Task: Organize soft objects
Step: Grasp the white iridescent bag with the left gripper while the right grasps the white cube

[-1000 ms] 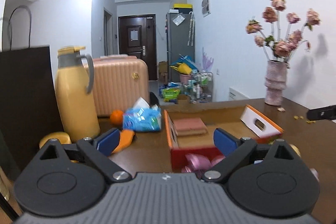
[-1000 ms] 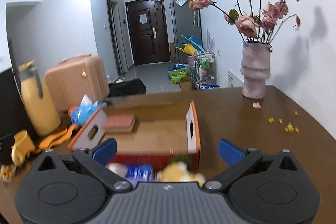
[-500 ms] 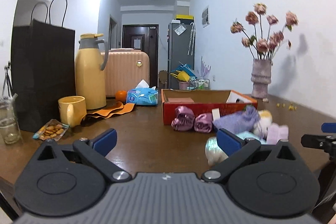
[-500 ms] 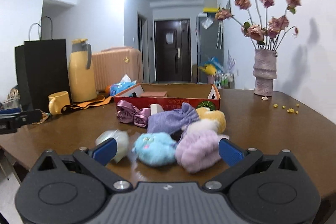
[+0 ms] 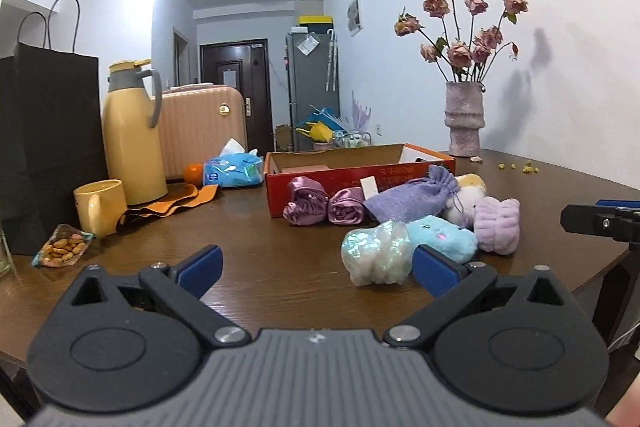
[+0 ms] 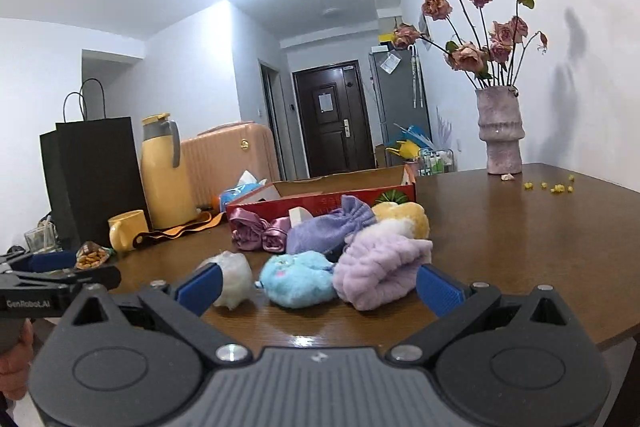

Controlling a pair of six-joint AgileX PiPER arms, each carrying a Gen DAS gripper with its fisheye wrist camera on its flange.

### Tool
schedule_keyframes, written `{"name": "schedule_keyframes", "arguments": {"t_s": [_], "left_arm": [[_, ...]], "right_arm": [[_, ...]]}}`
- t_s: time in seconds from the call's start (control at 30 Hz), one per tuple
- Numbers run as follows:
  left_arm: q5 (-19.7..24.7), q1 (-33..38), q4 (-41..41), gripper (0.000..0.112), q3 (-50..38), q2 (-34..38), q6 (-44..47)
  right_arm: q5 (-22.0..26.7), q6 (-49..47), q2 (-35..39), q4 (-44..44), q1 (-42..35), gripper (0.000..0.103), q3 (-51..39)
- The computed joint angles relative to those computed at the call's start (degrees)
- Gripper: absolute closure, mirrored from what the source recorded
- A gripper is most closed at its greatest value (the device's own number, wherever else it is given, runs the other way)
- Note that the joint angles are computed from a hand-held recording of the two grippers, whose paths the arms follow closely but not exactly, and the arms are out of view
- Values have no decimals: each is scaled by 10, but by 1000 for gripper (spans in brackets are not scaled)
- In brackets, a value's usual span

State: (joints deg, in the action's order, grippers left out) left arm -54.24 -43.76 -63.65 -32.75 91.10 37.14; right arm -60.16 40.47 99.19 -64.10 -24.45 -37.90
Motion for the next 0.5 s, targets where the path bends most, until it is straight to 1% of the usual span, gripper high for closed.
{"name": "schedule_keyframes", "arguments": {"t_s": [0.03, 0.1, 0.13, 0.23, 0.3, 0.37, 0.4, 0.43, 0.47, 0.5], "left_arm": [[12, 7, 10, 9, -6, 4, -6], [45, 36, 60, 9, -25, 26, -37], [71, 51, 63, 9, -51, 46, -26], [137, 92, 83, 9, -121, 93, -22], [176, 119, 121, 10, -157, 117, -44], [204, 139, 125, 18, -199, 144, -40], [221, 147, 116, 36, -217, 152, -28], [261, 163, 108, 63, -238, 159, -8], [296, 177, 122, 70, -250, 162, -11], [314, 190, 153, 72, -253, 163, -37]], "right_arm": [[-3, 8, 3, -7, -1, 0, -4], [-9, 19, 11, -16, 2, 0, -12], [-9, 24, 15, -19, 6, 0, -19], [10, 24, 22, -19, 29, 0, -44], [18, 10, 25, -4, 44, 0, -56], [39, 4, 35, 5, 65, 0, -78], [52, 4, 40, 7, 75, 0, -91], [68, 4, 45, 9, 87, 0, -104], [86, 5, 51, 13, 100, 0, -119], [104, 9, 56, 14, 111, 0, -134]]}}
